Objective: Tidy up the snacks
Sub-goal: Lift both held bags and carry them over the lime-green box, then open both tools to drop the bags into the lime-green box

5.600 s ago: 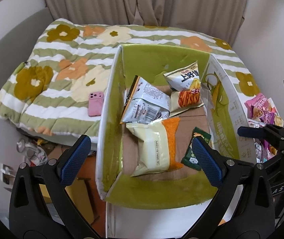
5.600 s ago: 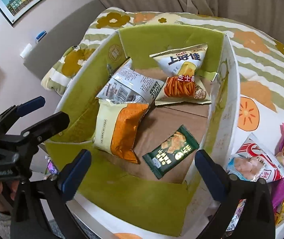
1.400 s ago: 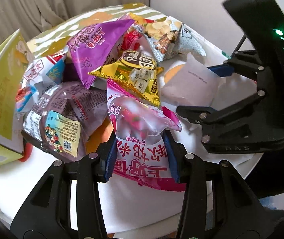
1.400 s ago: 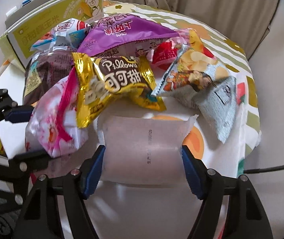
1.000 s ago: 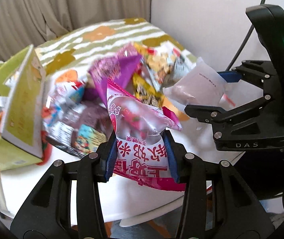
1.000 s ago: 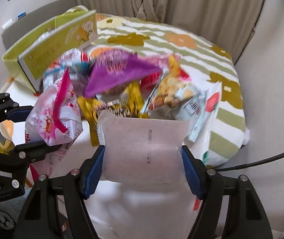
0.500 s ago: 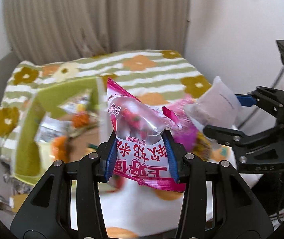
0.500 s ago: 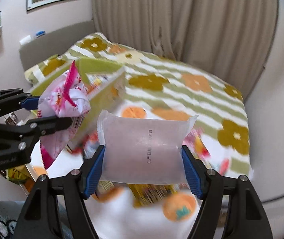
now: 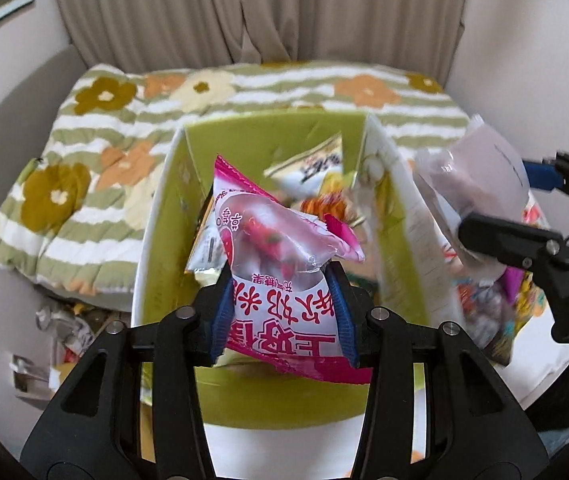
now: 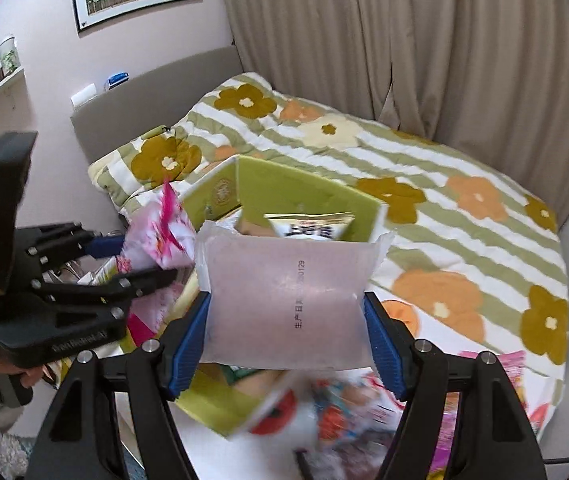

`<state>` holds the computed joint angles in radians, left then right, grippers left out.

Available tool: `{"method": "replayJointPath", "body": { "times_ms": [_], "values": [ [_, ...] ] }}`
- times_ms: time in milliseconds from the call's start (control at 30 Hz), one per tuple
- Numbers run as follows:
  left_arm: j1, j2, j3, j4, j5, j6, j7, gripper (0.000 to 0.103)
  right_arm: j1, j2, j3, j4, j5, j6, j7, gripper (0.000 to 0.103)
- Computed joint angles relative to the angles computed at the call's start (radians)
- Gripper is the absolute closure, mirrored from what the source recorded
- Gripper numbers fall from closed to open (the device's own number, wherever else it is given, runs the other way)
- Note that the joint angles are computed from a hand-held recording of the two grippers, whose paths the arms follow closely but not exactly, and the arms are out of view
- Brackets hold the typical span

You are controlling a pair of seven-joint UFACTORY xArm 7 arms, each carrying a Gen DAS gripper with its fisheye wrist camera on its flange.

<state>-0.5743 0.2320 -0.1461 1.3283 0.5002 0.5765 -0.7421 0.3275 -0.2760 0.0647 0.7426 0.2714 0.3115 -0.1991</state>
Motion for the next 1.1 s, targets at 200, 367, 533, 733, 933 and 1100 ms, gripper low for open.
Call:
{"method": "replayJointPath", "body": {
  "times_ms": [200,367,533,733,933,1100],
  "values": [
    [0.022,-0.001,0.005,-0.056,0.001,-0.133,0.101,0.000,-0.047,0.100,0.074,0.076,-0.117,0.032,0.204,0.034],
    [0.039,-0.015,0.005,-0.085,-0.043,-0.136,0.147,0.000,-0.057,0.133,0.078,0.104,-0.180,0.071,0.293,0.034],
    [0.073,-0.027,-0.003,-0.119,-0.118,-0.149,0.207,0.000,-0.051,0.193,0.078,0.158,-0.186,0.097,0.340,0.034],
    [0.100,-0.022,-0.002,-0.135,-0.177,-0.175,0.261,0.001,-0.044,0.306,0.081,0.264,-0.249,0.146,0.418,0.034],
    [0.113,-0.033,0.010,-0.152,-0.181,-0.179,0.279,0.000,-0.026,0.301,0.090,0.259,-0.238,0.176,0.429,0.032],
    [0.121,-0.045,0.012,-0.171,-0.192,-0.187,0.280,0.000,-0.021,0.263,0.091,0.205,-0.192,0.121,0.420,0.005]
  ]
}}
